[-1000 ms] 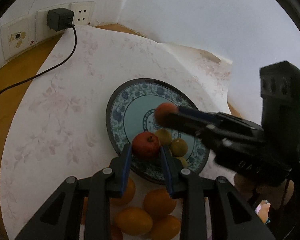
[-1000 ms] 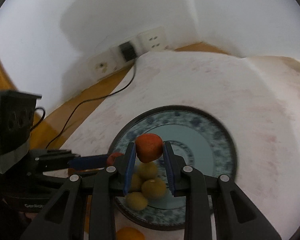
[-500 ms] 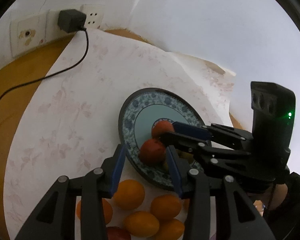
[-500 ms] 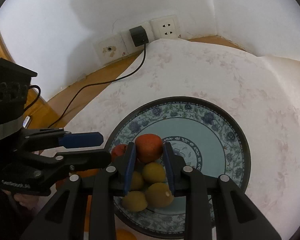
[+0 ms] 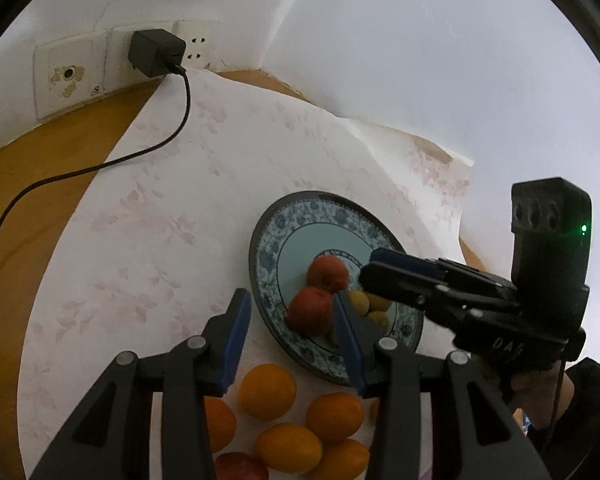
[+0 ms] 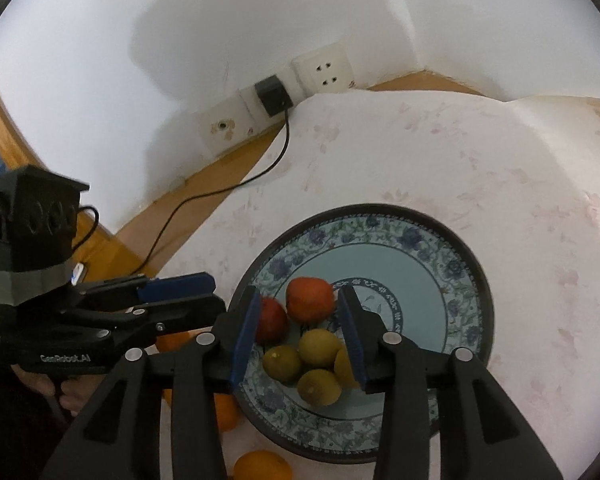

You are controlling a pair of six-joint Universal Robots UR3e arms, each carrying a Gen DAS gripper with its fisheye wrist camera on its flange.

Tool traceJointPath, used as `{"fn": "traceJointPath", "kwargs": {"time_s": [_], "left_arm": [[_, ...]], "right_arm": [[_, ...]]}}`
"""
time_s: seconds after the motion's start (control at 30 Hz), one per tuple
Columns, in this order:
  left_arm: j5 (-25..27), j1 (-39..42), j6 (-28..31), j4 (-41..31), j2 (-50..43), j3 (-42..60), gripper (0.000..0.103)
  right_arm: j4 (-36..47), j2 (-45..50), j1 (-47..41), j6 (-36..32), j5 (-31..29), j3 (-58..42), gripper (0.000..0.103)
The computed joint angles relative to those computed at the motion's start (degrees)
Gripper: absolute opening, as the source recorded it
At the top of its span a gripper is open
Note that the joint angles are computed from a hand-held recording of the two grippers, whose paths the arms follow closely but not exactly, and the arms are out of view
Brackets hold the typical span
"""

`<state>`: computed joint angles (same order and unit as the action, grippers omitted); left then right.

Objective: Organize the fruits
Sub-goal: 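Carry both red apples onto the blue-and-white plate and open both tools, then withdraw both tools from the plate back toward the fruit pile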

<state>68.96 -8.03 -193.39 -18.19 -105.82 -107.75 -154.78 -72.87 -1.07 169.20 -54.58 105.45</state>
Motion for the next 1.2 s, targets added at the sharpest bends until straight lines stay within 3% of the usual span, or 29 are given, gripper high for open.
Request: {"fn": "traceJointPath", "kwargs": {"time_s": [0.37,0.77,1.2], "left_arm": [[-1.00,1.28,1.07,-0.52,6.28,-4.30,0.044],[-3.31,4.60,3.88,-5.14,19.63,-13.29,0.044],[-4.48,6.69,5.98,-11.21,31.75,-19.04,0.044]], "right_arm": [[-0.91,-10.24,-3.06,4.65,-0.64,8.44,0.041],[-0.55,-31.01,-6.04,9.82,-1.87,23.97,0.041],[5.88,-47.49,-6.48,11.40,-2.32,32.79,0.041]]}}
